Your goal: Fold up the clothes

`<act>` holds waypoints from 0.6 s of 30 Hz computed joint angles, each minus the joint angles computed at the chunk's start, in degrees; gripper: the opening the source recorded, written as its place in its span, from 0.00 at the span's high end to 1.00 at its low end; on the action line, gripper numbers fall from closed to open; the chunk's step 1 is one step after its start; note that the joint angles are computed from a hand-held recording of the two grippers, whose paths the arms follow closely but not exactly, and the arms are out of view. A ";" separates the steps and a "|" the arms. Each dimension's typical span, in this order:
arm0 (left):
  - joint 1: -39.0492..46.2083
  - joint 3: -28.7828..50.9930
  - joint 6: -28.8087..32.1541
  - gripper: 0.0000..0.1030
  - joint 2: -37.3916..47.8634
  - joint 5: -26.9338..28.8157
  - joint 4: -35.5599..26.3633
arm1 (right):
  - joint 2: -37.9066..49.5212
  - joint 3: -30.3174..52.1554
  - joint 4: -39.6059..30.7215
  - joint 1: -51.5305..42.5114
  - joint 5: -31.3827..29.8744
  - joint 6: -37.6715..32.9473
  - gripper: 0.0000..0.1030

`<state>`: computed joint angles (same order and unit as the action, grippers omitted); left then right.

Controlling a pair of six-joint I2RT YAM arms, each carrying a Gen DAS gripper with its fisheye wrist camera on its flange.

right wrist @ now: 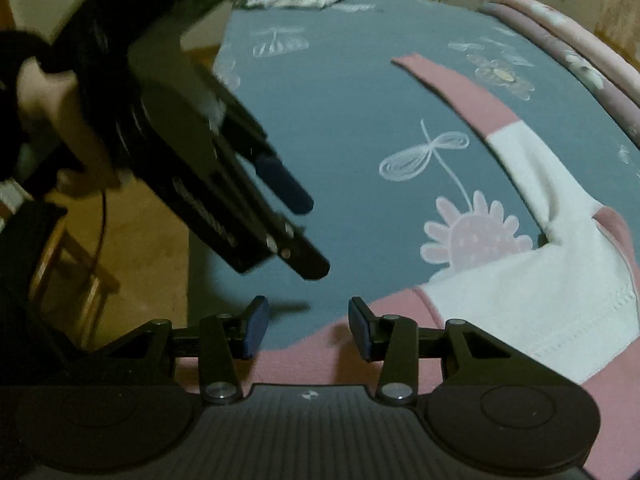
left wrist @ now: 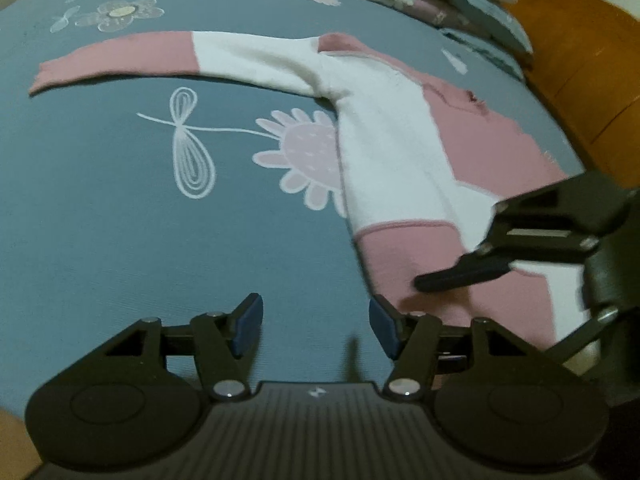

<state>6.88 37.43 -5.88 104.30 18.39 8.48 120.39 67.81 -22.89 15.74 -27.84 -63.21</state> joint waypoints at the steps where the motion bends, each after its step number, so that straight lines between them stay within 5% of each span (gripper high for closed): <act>1: -0.09 -0.24 -0.56 0.43 0.13 0.68 0.67 | 0.28 -0.22 0.26 -0.31 0.90 -0.95 0.53; 8: -2.64 -0.06 -2.32 0.43 2.36 3.04 2.96 | 3.17 0.64 1.02 -5.08 4.20 -4.08 0.53; 18: -9.17 0.85 -5.51 0.43 8.95 8.04 7.58 | 4.85 2.58 -2.11 -13.84 -0.71 -7.00 0.50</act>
